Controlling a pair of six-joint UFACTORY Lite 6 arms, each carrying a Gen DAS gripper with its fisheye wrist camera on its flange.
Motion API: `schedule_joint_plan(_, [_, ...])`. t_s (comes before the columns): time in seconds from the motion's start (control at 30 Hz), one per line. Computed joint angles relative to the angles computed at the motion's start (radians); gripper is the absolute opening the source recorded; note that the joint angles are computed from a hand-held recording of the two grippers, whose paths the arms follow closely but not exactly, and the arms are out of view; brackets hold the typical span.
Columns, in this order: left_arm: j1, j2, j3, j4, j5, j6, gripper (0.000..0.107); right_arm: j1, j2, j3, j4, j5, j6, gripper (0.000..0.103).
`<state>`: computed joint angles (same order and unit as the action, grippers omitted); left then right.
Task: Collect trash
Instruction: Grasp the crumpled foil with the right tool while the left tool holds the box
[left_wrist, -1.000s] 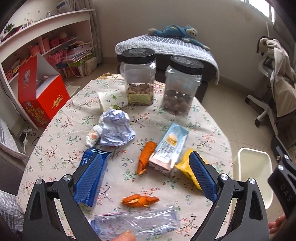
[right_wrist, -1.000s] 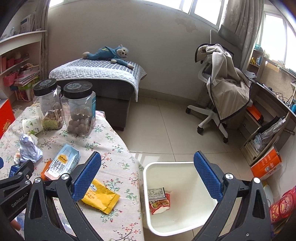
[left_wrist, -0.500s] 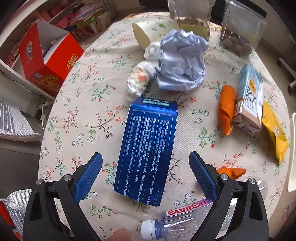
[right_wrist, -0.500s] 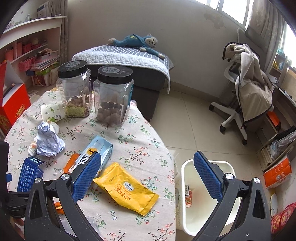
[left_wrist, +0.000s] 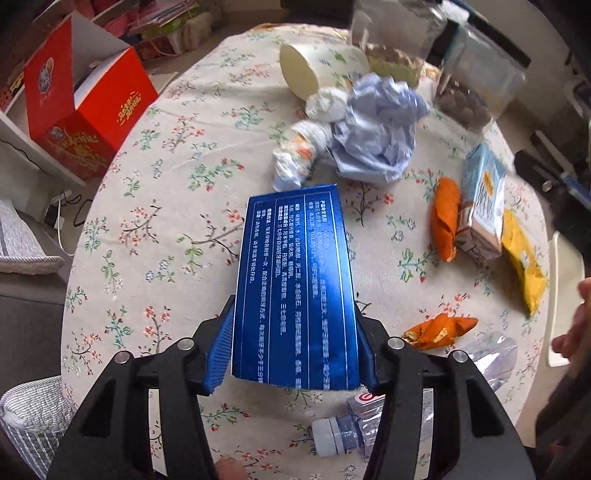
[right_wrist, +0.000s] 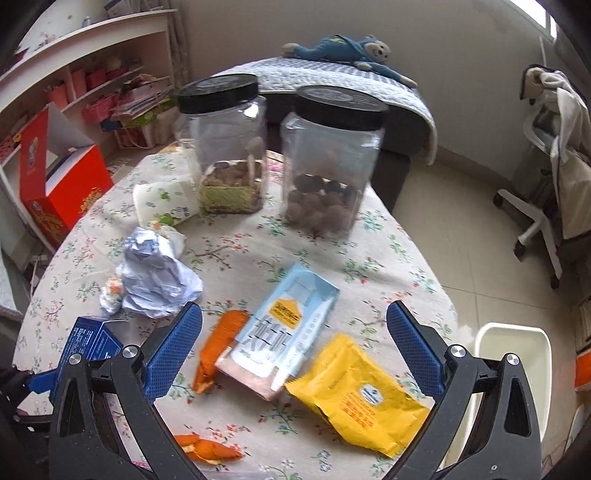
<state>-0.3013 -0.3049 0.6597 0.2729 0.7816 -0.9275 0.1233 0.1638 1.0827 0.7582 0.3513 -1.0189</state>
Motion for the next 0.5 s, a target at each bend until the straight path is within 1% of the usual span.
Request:
schedule_joint_plan(0.07, [0.051, -0.105, 0.019, -0.010, 0.050, 0.034, 0.054, 0.019, 0.036, 0.031, 0.115, 0.053, -0.139, 0.096])
schedule_joint_plan(0.13, [0.077, -0.178, 0.051, 0.034, 0.109, 0.017, 0.054, 0.053, 0.095, 0.086, 0.148, 0.092, -0.167, 0.096])
schedule_joint_plan(0.2, [0.109, -0.200, 0.090, 0.053, 0.129, 0.023, 0.054, 0.105, 0.153, 0.142, 0.148, 0.099, -0.158, 0.096])
schedule_joint_plan(0.3, [0.207, -0.224, 0.110, -0.020, 0.107, 0.125, 0.054, 0.183, 0.223, 0.219, 0.106, 0.097, -0.098, 0.096])
schedule_joint_plan(0.4, [0.243, -0.225, 0.116, -0.049, 0.104, 0.163, 0.054, 0.244, 0.314, 0.306, -0.067, 0.077, 0.103, 0.095])
schedule_joint_plan(0.43, [0.259, -0.233, 0.110, -0.061, 0.102, 0.181, 0.054, 0.256, 0.344, 0.334, -0.123, 0.081, 0.163, 0.092])
schedule_joint_plan(0.47, [0.270, -0.244, 0.105, -0.071, 0.102, 0.191, 0.054, 0.259, 0.383, 0.378, -0.166, 0.118, 0.204, 0.068])
schedule_joint_plan(0.5, [0.298, -0.250, 0.105, -0.087, 0.099, 0.220, 0.054, 0.256, 0.412, 0.407, -0.167, 0.161, 0.219, 0.055])
